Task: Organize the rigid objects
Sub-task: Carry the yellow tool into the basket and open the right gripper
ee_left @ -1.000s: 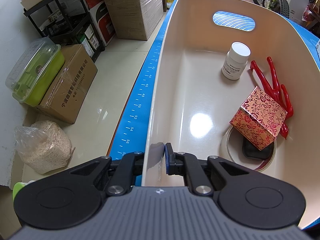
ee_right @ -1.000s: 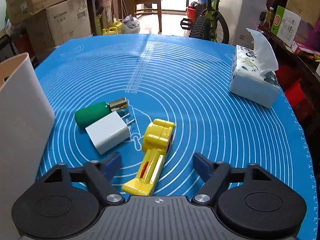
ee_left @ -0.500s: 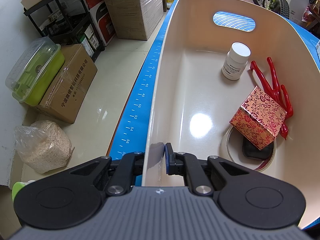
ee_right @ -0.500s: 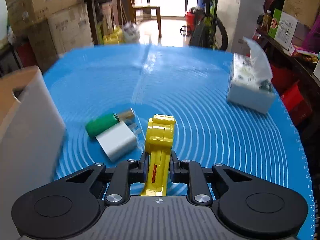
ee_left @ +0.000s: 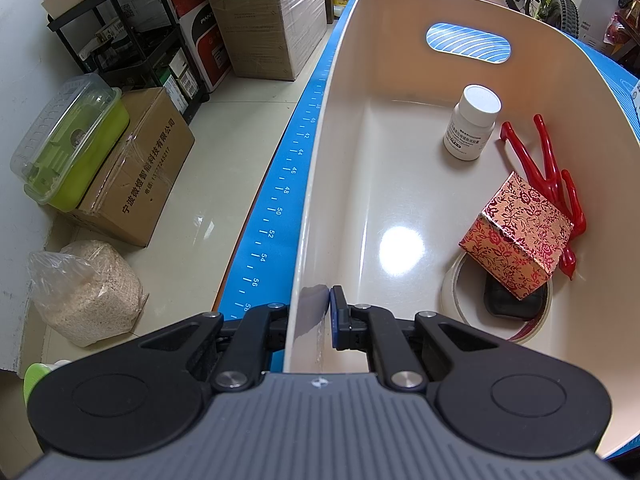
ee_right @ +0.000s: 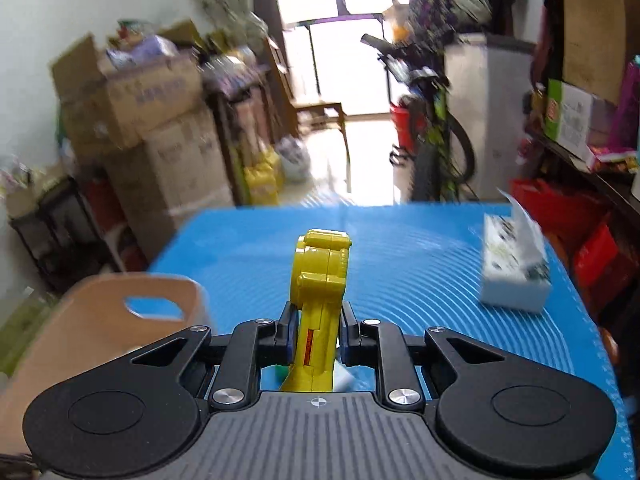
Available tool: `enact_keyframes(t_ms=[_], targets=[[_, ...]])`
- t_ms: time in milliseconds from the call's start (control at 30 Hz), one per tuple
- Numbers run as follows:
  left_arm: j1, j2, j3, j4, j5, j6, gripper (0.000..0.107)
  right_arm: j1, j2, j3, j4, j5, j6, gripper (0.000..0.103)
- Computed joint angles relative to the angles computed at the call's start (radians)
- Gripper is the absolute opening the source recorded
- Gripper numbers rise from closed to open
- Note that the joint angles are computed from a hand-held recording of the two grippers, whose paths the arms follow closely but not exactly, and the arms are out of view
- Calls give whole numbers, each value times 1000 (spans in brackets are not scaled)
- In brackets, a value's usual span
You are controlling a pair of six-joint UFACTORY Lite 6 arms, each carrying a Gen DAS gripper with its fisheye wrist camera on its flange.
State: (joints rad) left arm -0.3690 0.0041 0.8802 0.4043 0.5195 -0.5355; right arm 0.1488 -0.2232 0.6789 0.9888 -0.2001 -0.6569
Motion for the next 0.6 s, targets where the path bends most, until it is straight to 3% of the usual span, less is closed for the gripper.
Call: enact_keyframes(t_ms=[167,333,600], targets=[[1,0,0,-4,0,4,13,146,-9,45,98,-12,-94,29],[-4,-2,-2,6,2,-7,13,273,107,149,245,0,-257,29],[1,-2,-1,-5,0,6,13,450,341,334,737,-13,-801,29]])
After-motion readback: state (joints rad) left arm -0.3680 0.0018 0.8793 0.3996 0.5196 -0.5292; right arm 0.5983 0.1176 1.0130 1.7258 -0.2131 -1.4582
